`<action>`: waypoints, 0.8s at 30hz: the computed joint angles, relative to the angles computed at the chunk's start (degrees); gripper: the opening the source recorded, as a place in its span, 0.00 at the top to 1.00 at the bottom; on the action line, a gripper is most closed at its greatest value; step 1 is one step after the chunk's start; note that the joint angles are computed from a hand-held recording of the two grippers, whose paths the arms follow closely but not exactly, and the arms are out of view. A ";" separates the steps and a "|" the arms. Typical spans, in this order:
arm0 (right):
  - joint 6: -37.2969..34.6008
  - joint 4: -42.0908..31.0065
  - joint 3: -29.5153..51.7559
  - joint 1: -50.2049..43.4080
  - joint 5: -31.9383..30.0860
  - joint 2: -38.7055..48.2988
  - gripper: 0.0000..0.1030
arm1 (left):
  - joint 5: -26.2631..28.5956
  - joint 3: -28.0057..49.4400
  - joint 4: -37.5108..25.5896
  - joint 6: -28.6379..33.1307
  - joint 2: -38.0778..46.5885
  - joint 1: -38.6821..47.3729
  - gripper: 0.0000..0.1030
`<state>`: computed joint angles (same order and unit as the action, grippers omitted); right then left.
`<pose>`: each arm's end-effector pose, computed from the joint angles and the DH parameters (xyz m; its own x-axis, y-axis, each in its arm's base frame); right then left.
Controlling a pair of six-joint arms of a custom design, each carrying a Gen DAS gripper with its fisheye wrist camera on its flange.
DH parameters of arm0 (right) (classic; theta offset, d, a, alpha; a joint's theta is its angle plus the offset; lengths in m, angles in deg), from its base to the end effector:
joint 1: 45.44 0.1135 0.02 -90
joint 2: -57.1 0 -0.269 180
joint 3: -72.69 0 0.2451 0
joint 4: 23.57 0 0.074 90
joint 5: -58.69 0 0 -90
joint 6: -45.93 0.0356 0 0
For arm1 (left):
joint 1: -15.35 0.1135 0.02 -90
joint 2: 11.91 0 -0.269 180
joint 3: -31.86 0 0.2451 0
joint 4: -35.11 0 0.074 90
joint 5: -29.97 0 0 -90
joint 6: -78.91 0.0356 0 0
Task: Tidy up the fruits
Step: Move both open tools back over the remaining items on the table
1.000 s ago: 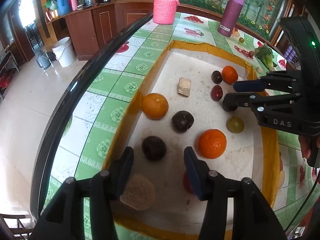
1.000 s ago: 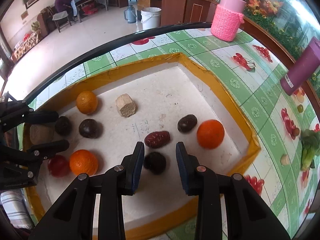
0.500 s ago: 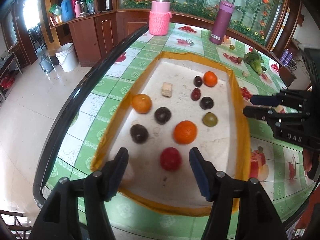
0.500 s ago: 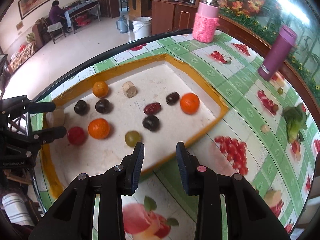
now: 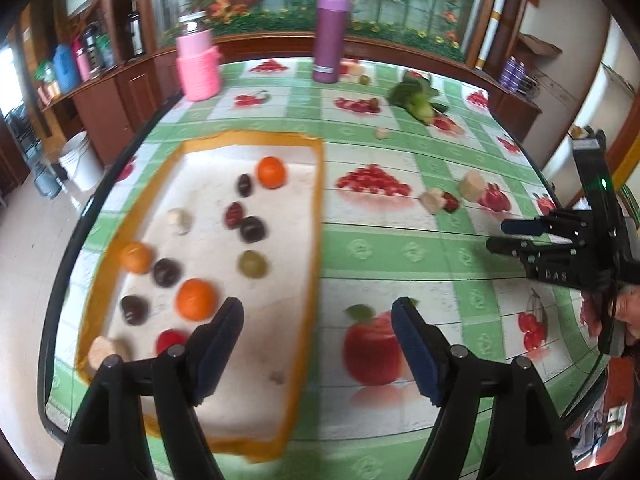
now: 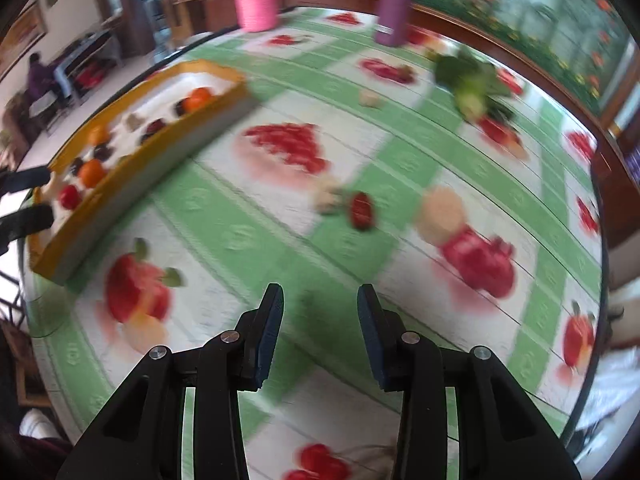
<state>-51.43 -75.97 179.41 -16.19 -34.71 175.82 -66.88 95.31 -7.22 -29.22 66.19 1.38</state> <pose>0.3797 0.2150 0.1997 -0.7150 -0.5470 -0.4354 -0.6067 0.7949 -0.0023 0.2545 -0.0589 0.2230 -0.8282 -0.1123 -0.5490 -0.0853 0.9936 -0.0745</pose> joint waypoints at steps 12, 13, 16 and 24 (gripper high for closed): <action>1.80 1.83 2.69 -5.73 -8.12 3.08 0.63 | -2.55 14.05 0.30 -7.13 17.14 -9.64 0.16; 1.53 1.42 4.23 -5.30 -8.54 4.15 0.63 | -3.04 14.93 -0.39 -6.76 17.84 -9.97 0.16; 2.19 3.81 6.76 -4.80 -4.20 5.58 0.62 | -3.79 16.38 -1.85 -5.90 18.82 -10.26 0.16; -2.23 -7.07 25.09 -6.45 -5.25 18.73 0.61 | -2.08 22.63 -2.82 -5.04 25.02 -9.70 0.16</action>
<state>-53.66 -83.04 204.50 -22.64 -39.97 194.54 -68.96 117.94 -10.03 -34.26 91.21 -8.32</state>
